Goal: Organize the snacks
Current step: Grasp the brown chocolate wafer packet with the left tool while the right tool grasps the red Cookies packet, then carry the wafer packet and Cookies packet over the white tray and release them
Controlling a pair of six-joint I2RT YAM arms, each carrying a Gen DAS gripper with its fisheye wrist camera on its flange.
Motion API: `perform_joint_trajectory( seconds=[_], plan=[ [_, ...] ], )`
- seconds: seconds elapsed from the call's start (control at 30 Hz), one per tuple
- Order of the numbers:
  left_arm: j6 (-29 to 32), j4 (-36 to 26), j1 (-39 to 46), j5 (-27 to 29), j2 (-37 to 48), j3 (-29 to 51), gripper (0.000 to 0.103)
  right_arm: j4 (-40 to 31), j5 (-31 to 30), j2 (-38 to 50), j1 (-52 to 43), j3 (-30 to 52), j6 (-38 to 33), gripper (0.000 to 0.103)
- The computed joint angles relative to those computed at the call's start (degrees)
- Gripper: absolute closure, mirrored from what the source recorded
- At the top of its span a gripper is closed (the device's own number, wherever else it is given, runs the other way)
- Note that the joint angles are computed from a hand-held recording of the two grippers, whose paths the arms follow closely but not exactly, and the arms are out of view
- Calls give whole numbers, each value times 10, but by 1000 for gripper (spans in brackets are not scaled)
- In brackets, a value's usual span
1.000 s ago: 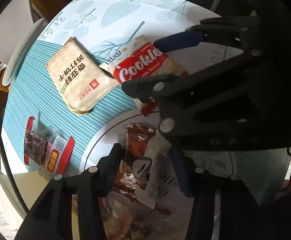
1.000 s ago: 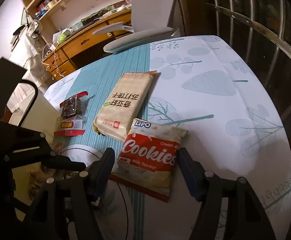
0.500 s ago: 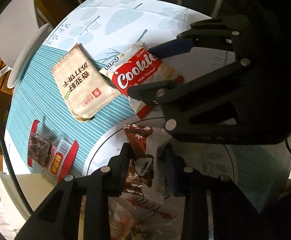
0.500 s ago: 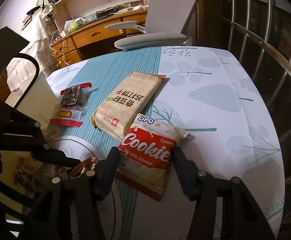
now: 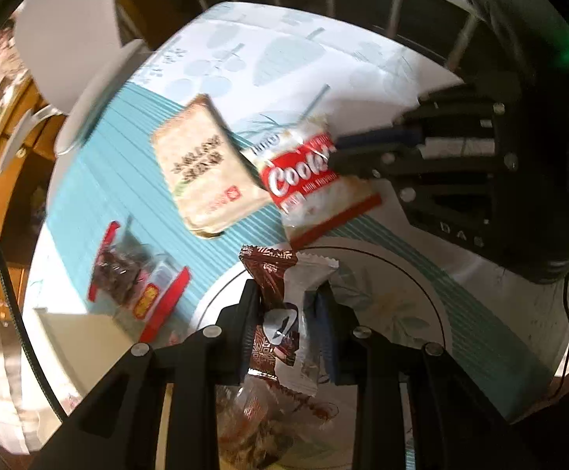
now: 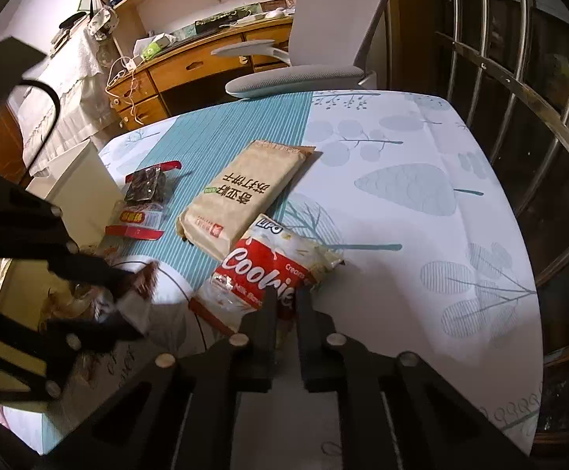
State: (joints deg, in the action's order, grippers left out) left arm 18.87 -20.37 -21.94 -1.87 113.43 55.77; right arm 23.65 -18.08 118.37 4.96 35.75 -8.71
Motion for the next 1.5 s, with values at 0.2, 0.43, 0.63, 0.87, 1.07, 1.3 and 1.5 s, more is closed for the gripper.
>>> perform_joint_trajectory(
  seconds=[0.2, 0.43, 0.63, 0.87, 1.07, 1.3, 1.5],
  plan=[
    [-52, -25, 19, -8, -60, -11, 77, -31, -25, -11, -2, 0, -10, 100],
    [-141, -67, 18, -18, -147, -41, 77, -54, -59, -42, -19, -10, 6, 102],
    [-199, -104, 39, -11, -209, -75, 77, -96, -72, -95, -31, -24, -4, 102],
    [-224, -151, 67, -23, -302, -113, 77, -168, -87, -197, -41, -49, -15, 102],
    [-244, -201, 105, -15, -390, -139, 77, -234, -100, -294, -34, -69, -20, 102],
    [-219, -239, 183, 23, -491, -188, 77, -284, -93, -419, 14, -102, 21, 102],
    [-157, -281, 273, 50, -581, -215, 77, -325, -56, -534, 101, -130, 105, 102]
  ],
)
